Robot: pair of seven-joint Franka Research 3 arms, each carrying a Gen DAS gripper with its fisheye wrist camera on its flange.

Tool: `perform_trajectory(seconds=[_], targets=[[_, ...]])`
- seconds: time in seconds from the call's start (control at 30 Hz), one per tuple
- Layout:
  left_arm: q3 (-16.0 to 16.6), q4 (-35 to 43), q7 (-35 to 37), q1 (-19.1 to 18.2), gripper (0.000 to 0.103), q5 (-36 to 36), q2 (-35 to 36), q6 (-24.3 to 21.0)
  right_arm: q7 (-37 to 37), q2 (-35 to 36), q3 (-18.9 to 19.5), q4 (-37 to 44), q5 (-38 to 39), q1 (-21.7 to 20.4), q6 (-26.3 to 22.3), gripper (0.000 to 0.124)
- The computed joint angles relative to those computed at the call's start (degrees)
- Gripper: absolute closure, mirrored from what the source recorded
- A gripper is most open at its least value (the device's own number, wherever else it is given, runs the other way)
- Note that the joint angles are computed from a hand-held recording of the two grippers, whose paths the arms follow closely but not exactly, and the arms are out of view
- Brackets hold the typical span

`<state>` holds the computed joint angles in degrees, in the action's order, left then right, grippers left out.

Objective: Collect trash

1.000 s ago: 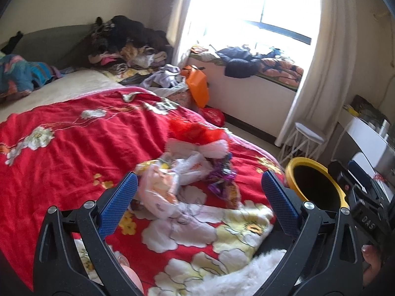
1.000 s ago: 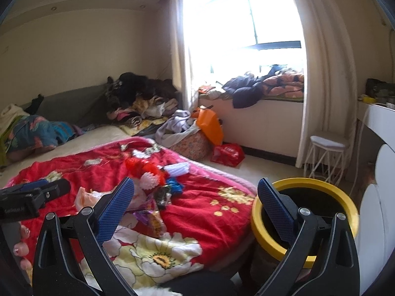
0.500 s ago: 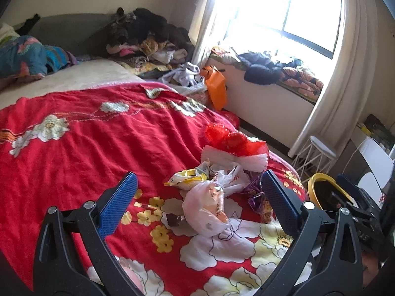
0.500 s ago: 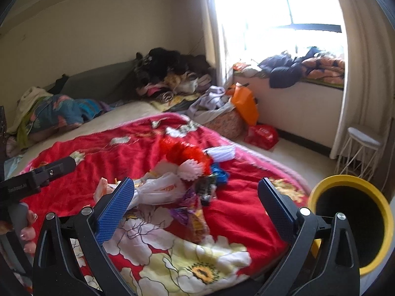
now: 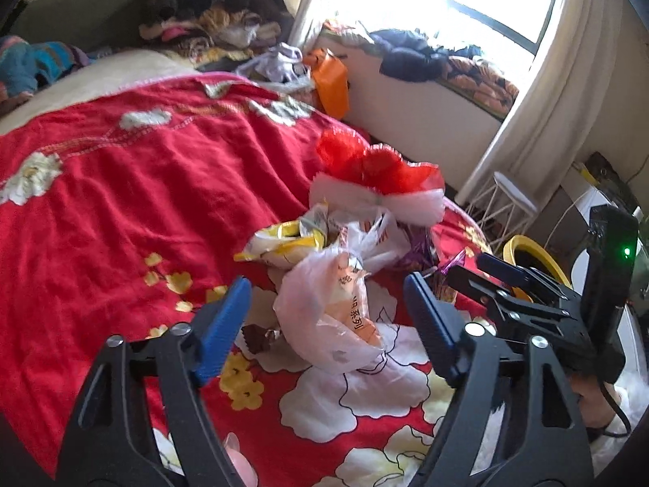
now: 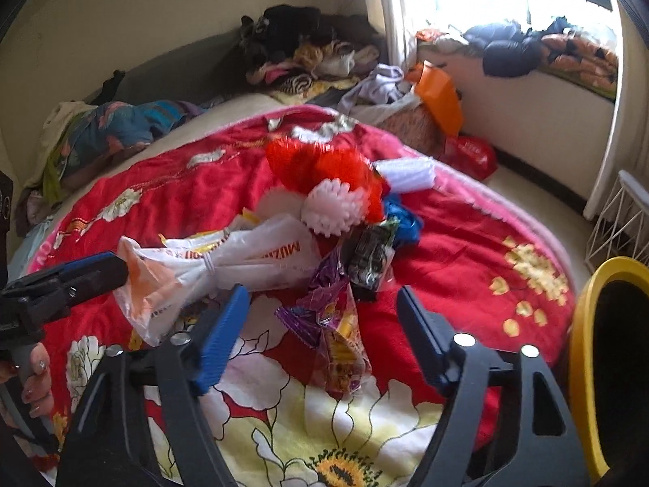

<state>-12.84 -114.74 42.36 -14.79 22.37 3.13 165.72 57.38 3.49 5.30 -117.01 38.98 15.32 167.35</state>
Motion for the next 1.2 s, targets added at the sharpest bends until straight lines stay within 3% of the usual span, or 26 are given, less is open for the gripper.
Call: perform_trajectory(seconds=[0.17,0.2,0.23,0.37,0.87,0.97,1.2], targets=[[-0.7,1.7,4.9,0.2,0.057,-5.2,1.9,-1.2,-1.7,1.0,0.1,1.6,1.8,-0.7,-3.6,0.093],[-0.5,1.9,4.2,-0.1,0.062,-4.5,2.0,-1.6,-2.2,1.0,0.2,1.6,2.5,-0.8,-3.7,0.094],[-0.4,2.1,3.8,-0.3,0.074,-4.0,1.9,-2.0,-3.8,0.8,0.4,1.5,4.6,-1.0,-3.7,0.095],[-0.4,1.3,4.3,-0.4,0.085,-4.2,1.0,-1.7,-8.0,-0.1,0.5,1.0,10.9,-1.2,-3.6,0.1],[-0.8,-0.6,4.8,-0.2,0.092,-4.0,-4.3,1.1,-17.9,-6.6,-2.9,-1.8,29.0,-0.4,-3.9,0.102],[-0.9,-0.7,2.1,0.2,0.092,-1.0,-5.2,1.7,-19.7,-7.4,-3.4,-1.9,31.7,-0.2,-2.6,0.102],[-1.4,2.3,4.8,-0.5,0.092,-1.5,-3.5,1.9,-20.4,-9.0,-4.6,-2.2,33.7,-0.3,1.1,0.102]])
